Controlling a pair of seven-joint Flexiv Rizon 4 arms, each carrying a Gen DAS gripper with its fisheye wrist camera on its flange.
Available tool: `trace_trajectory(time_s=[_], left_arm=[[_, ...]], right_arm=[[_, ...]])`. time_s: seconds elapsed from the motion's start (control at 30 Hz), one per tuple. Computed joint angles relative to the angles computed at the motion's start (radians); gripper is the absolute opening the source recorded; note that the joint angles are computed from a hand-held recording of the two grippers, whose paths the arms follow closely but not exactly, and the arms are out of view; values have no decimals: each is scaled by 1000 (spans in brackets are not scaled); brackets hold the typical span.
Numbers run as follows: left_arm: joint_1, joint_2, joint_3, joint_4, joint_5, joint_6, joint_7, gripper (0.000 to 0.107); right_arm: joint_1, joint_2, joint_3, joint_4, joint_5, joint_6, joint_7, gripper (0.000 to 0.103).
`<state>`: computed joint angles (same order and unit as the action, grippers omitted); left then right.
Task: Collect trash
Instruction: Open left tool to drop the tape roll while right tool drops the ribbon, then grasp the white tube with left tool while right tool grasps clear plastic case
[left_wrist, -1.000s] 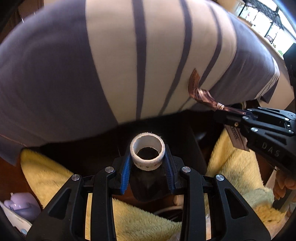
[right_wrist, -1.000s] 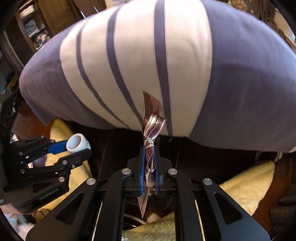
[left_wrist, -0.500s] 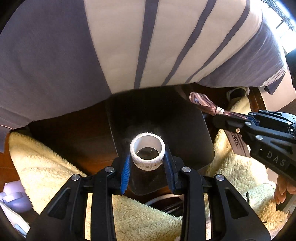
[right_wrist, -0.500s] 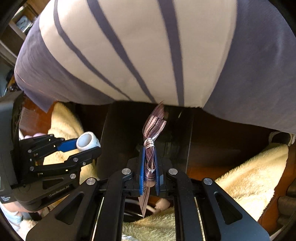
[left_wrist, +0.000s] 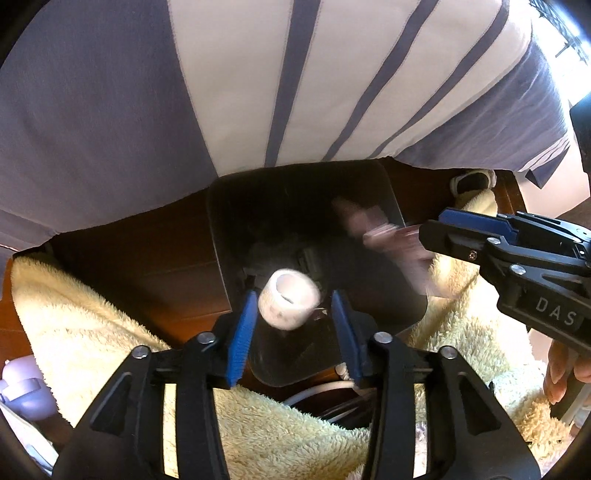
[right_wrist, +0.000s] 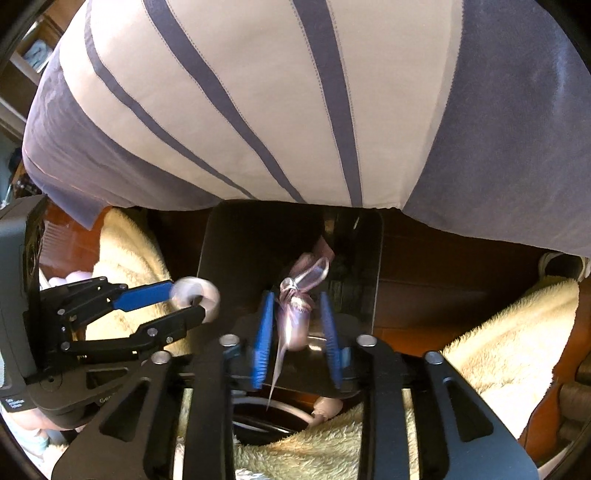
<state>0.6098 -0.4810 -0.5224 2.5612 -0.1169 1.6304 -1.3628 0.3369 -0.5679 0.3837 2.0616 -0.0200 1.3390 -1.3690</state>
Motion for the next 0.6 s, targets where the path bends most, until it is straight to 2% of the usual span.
trace_trajectory(time_s=[0.07, 0.17, 0.33, 0.43, 0.53, 0.6], left_arm=[[-8, 1, 8, 2, 3, 9, -1, 52], [-41, 16, 40, 2, 5, 12, -10, 63], [-102, 69, 98, 5, -5, 25, -27, 84], [-113, 105, 110, 13, -7, 36, -31, 92], [-96, 150, 93, 27, -7, 46, -27, 93], [-63, 180, 64, 38, -8, 57, -24, 93]], right_arm=[[7, 6, -8, 5, -2, 11, 7, 37], [18, 16, -25, 17, -11, 31, 23, 48], [85, 52, -121, 63, -72, 96, 105, 82], [113, 77, -170, 88, -121, 131, 150, 87], [194, 116, -284, 137, -201, 194, 221, 90], [274, 146, -398, 173, -264, 242, 280, 91]])
